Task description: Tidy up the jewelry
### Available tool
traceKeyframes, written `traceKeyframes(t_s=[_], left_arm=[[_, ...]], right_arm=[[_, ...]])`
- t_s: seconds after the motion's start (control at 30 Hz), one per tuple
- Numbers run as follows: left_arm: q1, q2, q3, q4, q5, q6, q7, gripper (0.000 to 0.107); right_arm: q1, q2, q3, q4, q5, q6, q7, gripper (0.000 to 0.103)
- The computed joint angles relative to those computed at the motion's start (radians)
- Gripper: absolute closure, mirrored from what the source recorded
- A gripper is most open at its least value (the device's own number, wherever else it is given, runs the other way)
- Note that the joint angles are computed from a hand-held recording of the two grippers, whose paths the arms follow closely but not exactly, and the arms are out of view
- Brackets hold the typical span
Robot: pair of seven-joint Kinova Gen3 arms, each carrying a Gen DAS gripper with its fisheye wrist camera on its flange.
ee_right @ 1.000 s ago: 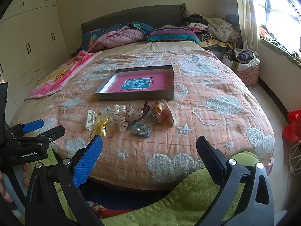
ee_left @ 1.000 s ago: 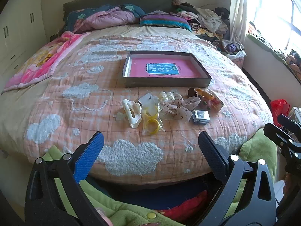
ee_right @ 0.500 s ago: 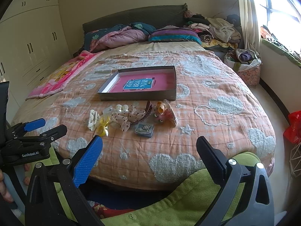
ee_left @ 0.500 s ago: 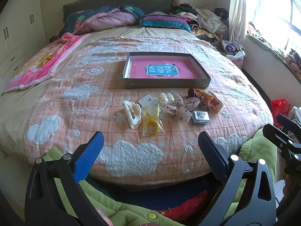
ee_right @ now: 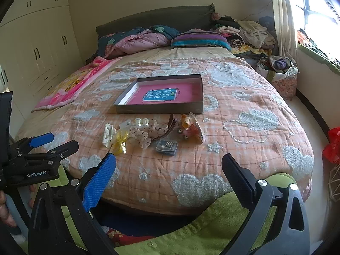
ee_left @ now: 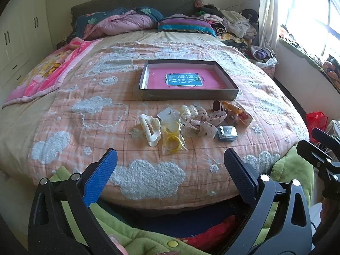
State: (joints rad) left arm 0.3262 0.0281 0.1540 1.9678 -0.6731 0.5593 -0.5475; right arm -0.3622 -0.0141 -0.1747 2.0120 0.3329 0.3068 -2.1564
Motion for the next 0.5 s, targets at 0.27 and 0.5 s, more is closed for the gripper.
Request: traceKeyframes(t_s=[0.27, 0.5], left_arm=[[-0.014, -0.003, -0.006, -0.003, 0.017, -0.001, -0.027, 0.014], [-0.025, -0.001, -0.013, 0.013, 0.008, -0.020, -0.017, 0.014]], right_arm=[[-0.004, 0.012, 0.007, -0.009, -0.061, -0.004, 0.074, 0.004], [-0.012, 0.026, 0.012, -0.027, -0.098, 0.005, 0.124, 0.004]])
